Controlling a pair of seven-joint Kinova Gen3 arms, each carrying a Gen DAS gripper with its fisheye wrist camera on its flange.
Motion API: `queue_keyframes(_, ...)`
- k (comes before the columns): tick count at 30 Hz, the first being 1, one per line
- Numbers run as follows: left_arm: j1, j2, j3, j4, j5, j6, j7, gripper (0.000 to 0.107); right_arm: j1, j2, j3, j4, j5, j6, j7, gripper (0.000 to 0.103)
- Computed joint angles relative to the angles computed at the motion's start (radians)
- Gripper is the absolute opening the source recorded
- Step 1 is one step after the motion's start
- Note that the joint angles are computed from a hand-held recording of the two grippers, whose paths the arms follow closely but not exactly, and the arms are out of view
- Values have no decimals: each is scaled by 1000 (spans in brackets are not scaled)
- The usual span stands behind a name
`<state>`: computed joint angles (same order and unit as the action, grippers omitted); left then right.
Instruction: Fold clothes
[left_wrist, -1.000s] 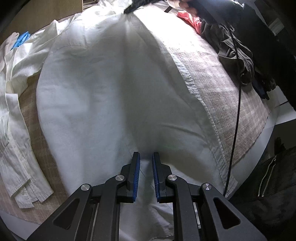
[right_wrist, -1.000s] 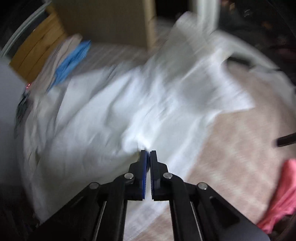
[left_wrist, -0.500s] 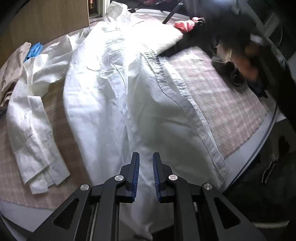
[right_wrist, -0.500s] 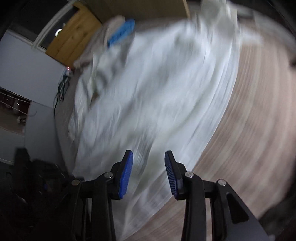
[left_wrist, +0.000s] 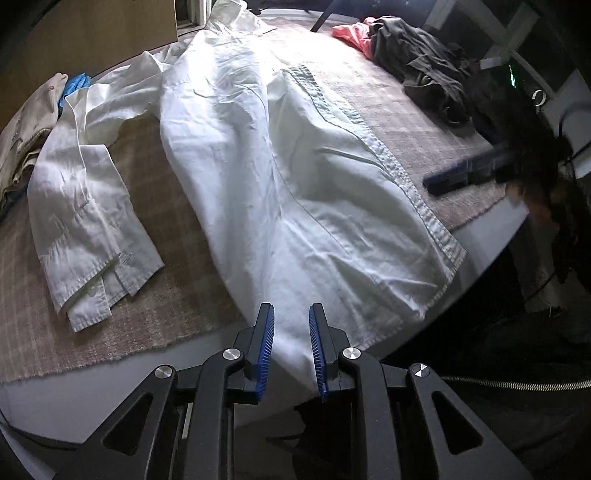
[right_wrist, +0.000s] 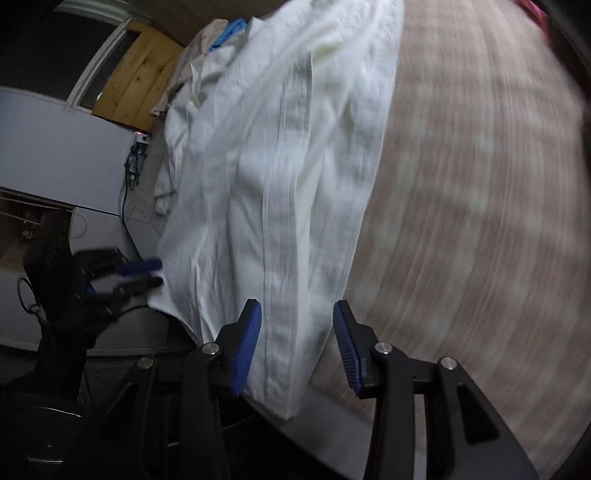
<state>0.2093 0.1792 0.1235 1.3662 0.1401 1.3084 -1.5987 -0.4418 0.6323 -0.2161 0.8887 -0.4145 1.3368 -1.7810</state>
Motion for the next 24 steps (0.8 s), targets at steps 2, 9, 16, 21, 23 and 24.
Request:
queue_keyframes(2,-7,-7,-3,10,-2,-6,-23,19,-30,-48,15,75,25,-66,-13,43)
queue_keyframes(9,7,-60,18,24,-16,-18,-156,20,-87,-109,16,134,90,-112,-79,43)
queue_keyframes(16,68,-16,62,5,44,-58,-266,25,-129,-92,23,74,129,-56,-152,6)
queue_keyframes(21,149,29,82,-11,24,-96,-248,28,-64,-115,-9,109,33,-121,-143,6)
queue_keyframes(23,163,44,79,-17,33,-109,-208,28,-33,-106,-21,108,-8,-125,-123,6)
queue_keyframes(24,175,53,78,-22,31,-118,-182,28,-23,-100,-25,108,-27,-132,-118,6)
